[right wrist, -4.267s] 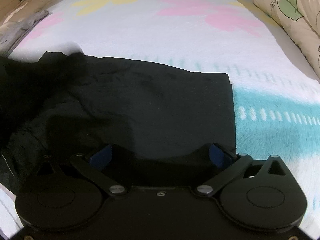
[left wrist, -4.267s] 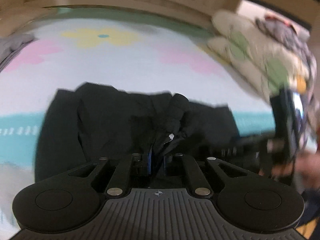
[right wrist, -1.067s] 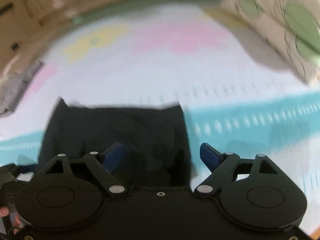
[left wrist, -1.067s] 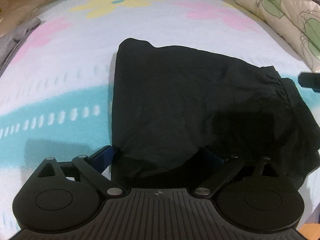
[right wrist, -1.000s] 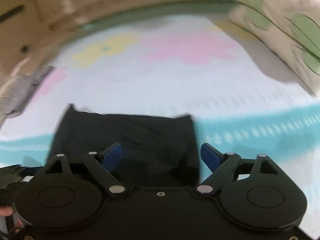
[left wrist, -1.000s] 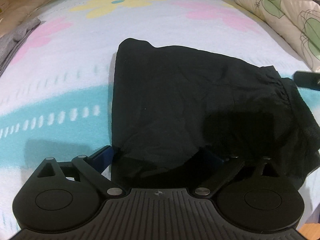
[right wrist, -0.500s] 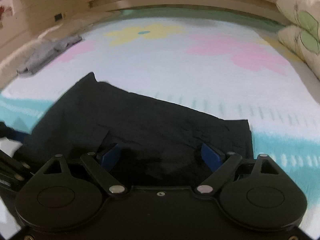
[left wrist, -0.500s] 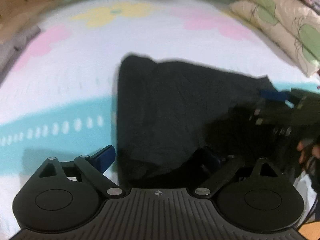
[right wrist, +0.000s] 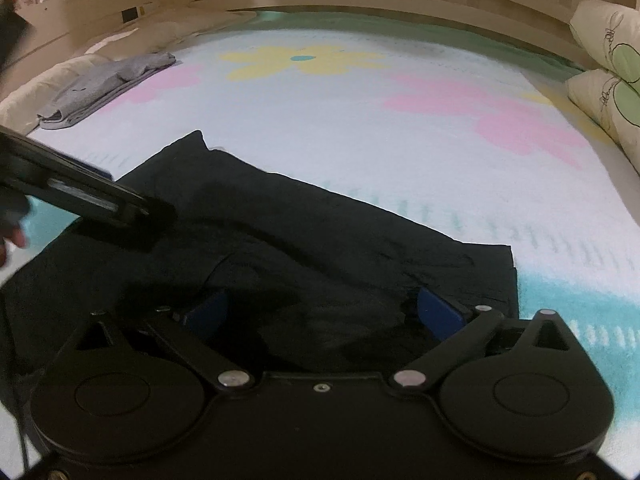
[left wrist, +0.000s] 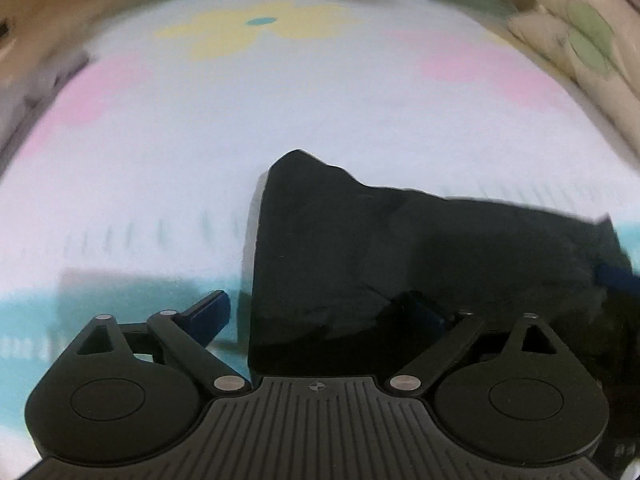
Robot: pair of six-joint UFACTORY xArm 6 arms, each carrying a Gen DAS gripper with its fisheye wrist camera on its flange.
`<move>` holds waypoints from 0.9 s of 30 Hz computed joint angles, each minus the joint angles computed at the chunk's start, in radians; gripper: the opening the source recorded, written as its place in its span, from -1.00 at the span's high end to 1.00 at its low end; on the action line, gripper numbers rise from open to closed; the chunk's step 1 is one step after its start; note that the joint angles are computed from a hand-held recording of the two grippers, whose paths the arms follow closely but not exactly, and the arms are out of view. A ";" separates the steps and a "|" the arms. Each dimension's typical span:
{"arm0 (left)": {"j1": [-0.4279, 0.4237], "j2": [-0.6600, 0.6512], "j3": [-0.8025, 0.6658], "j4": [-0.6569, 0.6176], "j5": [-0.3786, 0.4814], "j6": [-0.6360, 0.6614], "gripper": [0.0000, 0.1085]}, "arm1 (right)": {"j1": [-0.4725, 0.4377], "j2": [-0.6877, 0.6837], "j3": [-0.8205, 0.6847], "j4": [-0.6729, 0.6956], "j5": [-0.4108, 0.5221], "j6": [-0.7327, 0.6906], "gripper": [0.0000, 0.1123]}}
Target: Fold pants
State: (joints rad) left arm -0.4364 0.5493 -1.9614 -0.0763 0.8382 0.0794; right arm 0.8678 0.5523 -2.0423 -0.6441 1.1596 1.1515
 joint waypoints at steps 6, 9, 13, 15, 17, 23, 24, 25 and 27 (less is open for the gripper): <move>-0.023 -0.069 0.074 0.111 -0.043 -0.031 -0.76 | -0.006 -0.016 0.008 0.023 -0.009 -0.001 -0.81; -0.028 -0.156 0.176 0.157 -0.083 -0.055 -0.74 | -0.005 -0.036 0.010 0.038 0.002 0.040 -0.81; -0.025 -0.251 0.282 0.171 -0.117 -0.063 -0.74 | 0.016 -0.050 -0.015 0.018 0.056 0.078 -0.81; -0.024 -0.291 0.329 0.167 -0.126 -0.055 -0.74 | 0.029 -0.066 -0.008 0.002 0.074 0.095 -0.82; -0.019 -0.301 0.345 0.163 -0.124 -0.048 -0.74 | 0.040 -0.074 -0.011 -0.001 0.105 0.104 -0.82; -0.026 -0.367 0.460 0.135 -0.089 0.001 -0.76 | 0.046 -0.079 -0.030 0.118 0.220 0.096 -0.83; -0.028 -0.386 0.487 0.133 -0.092 0.010 -0.77 | 0.042 -0.076 -0.034 0.145 0.235 0.086 -0.83; -0.029 -0.403 0.517 0.128 -0.106 0.019 -0.77 | 0.039 -0.079 -0.029 0.173 0.241 0.079 -0.83; -0.028 -0.433 0.569 0.112 -0.149 0.034 -0.77 | 0.032 -0.112 0.027 0.217 0.218 0.098 -0.83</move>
State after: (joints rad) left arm -0.4647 0.1162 -1.3924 0.0353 0.6895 0.1130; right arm 0.9001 0.4404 -2.0151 -0.4273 1.3776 1.2491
